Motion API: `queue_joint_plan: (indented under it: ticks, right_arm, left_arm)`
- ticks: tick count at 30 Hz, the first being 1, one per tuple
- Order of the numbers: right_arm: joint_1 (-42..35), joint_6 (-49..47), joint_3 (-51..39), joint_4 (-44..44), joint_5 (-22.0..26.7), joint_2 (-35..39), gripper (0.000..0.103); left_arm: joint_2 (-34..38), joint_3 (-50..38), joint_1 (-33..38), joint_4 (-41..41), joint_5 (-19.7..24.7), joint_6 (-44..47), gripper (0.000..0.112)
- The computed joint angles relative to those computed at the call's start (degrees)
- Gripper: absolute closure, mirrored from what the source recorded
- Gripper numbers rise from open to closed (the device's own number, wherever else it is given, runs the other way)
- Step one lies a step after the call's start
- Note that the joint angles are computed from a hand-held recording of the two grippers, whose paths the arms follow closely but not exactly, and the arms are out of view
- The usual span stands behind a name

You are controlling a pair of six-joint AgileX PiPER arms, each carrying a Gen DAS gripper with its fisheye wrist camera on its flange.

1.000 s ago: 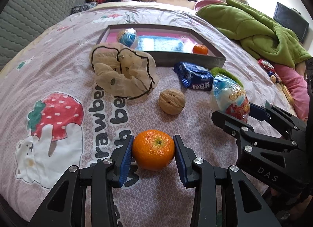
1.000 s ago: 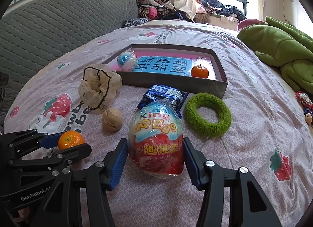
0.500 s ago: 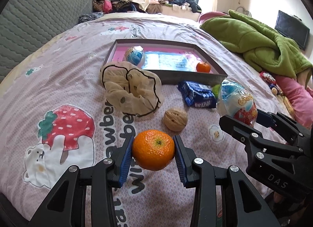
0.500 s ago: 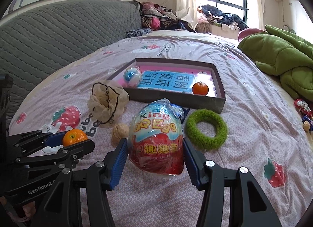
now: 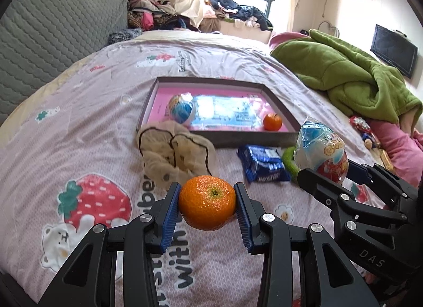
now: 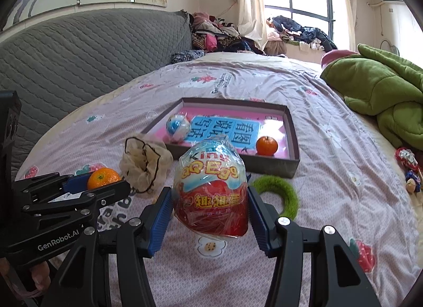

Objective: Organize objects

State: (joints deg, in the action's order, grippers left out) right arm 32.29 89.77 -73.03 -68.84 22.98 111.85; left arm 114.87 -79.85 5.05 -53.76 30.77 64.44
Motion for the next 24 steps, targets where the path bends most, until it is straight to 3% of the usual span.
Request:
queue_joint_plan:
  ticks: [24]
  right_arm:
    - [-2.33, -4.80, -5.61, 0.34, -0.44, -0.41, 0.048]
  left_arm:
    - [1.91, -9.96, -2.46, 5.86, -0.15, -10.56, 0.071]
